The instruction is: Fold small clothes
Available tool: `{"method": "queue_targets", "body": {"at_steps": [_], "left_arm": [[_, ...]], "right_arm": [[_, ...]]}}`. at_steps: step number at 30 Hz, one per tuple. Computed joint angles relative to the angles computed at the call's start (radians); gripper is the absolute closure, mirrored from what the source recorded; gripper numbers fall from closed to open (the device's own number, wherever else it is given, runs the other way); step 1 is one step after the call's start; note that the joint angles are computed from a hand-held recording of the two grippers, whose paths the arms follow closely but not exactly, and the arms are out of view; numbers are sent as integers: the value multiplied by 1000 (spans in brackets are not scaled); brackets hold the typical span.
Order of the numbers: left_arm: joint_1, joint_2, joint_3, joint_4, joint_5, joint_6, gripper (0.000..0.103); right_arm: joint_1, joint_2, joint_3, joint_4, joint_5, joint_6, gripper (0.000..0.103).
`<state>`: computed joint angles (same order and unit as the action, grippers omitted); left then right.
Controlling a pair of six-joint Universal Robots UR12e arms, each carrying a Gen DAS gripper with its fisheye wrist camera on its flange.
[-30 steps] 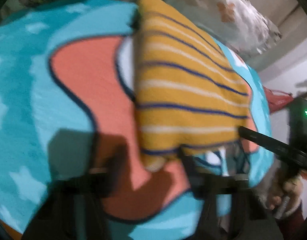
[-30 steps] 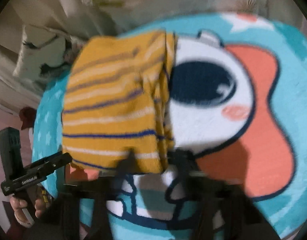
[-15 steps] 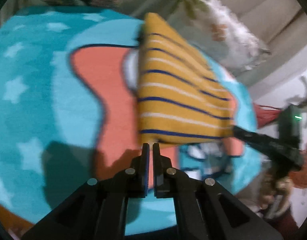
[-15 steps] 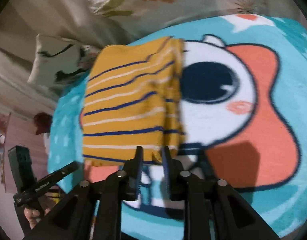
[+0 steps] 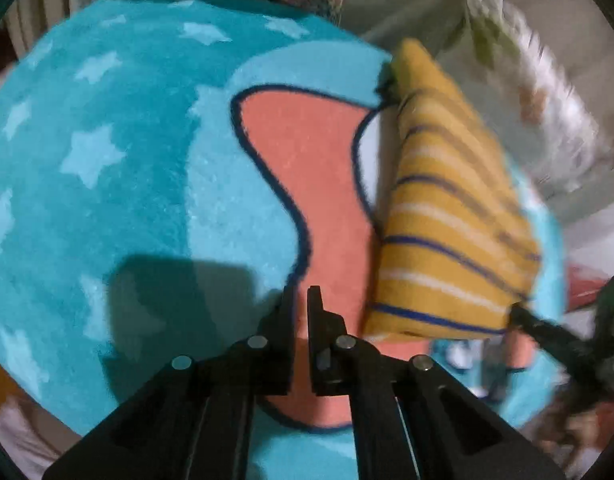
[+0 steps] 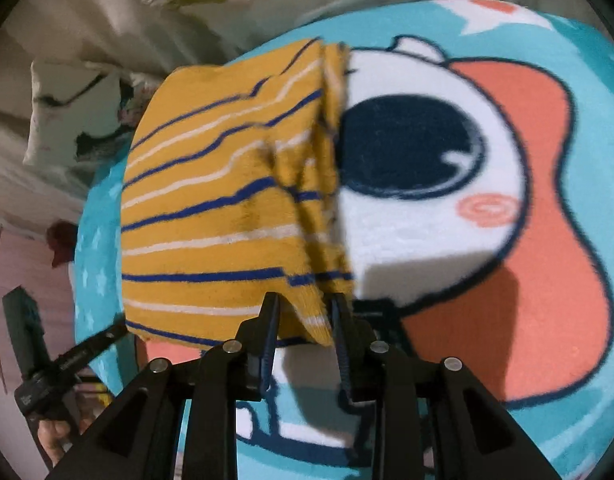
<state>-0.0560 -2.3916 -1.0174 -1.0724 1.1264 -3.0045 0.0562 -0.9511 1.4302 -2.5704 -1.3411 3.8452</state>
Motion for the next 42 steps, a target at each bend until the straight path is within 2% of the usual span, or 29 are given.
{"method": "queue_targets", "body": {"at_steps": [3,4,7,8,9,10,11,12,14,16,17,18,20,23,24,25,26,28,29,30,31,32,34,35,37,38,39,40,42], "left_arm": [[2,17,-13,48,-24,28,100],[-4,16,-7,43,-31,47,95],[-34,3,10,21,-36,100,74],[-44,-6,18,20,-25,126,72],[-57,-14,24,10,-2,144,72],[-73,-25,37,-17,52,145,72],[-78,-34,49,-39,78,138,71],[-78,-37,52,-46,74,124,70],[-79,-38,68,-76,87,134,67],[-74,-31,72,-89,70,144,67],[-69,-27,72,-84,47,153,67],[-67,-25,72,-76,32,155,67],[-72,-32,86,-69,25,155,66],[-84,-58,129,-98,69,166,65],[-87,-62,136,-113,82,170,65],[-85,-65,142,-129,83,177,64],[-82,-64,142,-139,81,181,62],[-76,-62,144,-154,67,181,62],[-71,-58,140,-154,55,187,62],[-69,-57,139,-148,54,190,62],[-68,-55,137,-139,57,192,61],[-68,-58,142,-133,57,196,60],[-75,-76,168,-137,69,197,59],[-78,-85,184,-152,81,194,58],[-79,-98,210,-185,77,194,58],[-76,-95,211,-187,70,202,58],[-73,-92,210,-184,61,205,58],[-69,-91,213,-179,48,205,58],[-66,-110,252,-181,33,194,58]], "right_arm": [[9,-27,18,-51,-67,-25,74],[11,-32,20,-77,-76,-37,74],[16,-19,-2,-140,-33,-72,72],[15,-6,-17,-145,2,-85,71],[15,12,-38,-140,40,-92,71],[14,30,-58,-124,65,-92,71],[11,48,-76,-87,73,-83,71],[12,57,-87,-48,47,-73,72],[-1,50,-58,-43,29,-40,103],[-16,29,-27,-61,36,16,103],[-17,15,-19,-68,7,36,101],[-19,5,-11,-103,-12,49,96],[-25,9,-23,-163,-8,60,95],[-40,57,-83,-192,104,61,85],[-42,84,-118,-154,136,45,84],[-39,102,-150,-89,127,20,88],[-41,115,-163,-43,107,0,103],[-52,108,-146,-63,119,48,103],[-51,97,-142,-56,85,65,103],[-44,85,-148,-41,21,68,100],[-41,80,-154,-48,-13,73,89],[-44,81,-160,-77,-5,82,84],[-54,109,-202,-116,70,106,75],[-57,137,-242,-104,108,112,72],[-57,180,-305,-42,140,95,71],[-54,200,-342,44,110,65,74],[-47,202,-357,111,46,48,76],[-43,197,-358,136,-3,49,76],[-36,177,-342,114,-76,85,75]]}}
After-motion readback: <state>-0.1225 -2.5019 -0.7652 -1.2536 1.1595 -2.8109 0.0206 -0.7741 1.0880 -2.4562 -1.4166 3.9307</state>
